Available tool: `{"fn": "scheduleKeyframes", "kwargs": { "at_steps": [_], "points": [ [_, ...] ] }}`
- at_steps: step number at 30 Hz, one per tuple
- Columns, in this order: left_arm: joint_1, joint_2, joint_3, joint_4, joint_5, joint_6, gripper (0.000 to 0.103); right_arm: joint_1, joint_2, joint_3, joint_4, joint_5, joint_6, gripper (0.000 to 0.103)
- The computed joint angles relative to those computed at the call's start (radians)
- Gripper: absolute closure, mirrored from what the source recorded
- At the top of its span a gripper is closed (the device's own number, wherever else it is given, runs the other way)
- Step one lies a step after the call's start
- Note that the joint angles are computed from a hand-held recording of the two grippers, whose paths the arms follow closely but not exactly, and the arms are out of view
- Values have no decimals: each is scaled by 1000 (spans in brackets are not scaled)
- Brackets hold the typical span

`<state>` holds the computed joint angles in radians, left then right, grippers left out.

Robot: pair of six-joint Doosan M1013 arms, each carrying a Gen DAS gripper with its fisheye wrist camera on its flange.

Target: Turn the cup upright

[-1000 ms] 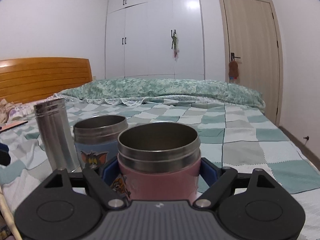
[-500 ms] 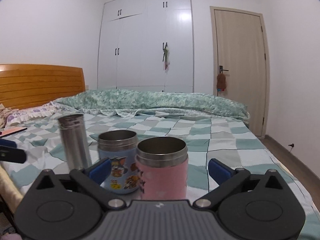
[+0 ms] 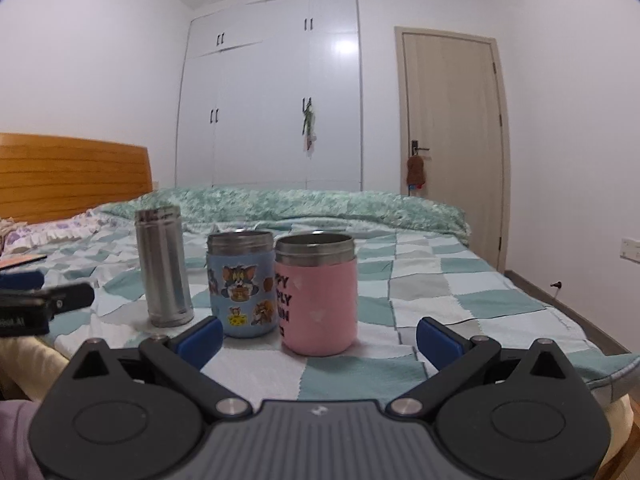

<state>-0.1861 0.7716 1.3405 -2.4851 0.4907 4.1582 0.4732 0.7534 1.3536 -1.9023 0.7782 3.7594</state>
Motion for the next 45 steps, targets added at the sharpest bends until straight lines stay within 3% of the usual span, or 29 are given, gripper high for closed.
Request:
{"fn": "scheduleKeyframes", "kwargs": {
  "at_steps": [11, 45],
  "points": [
    [0, -3, 16, -33, 33, 48, 0, 1, -4, 16, -15, 34, 34, 0],
    [0, -3, 20, -55, 43, 62, 0, 2, -3, 15, -10, 33, 23, 0]
  ]
}}
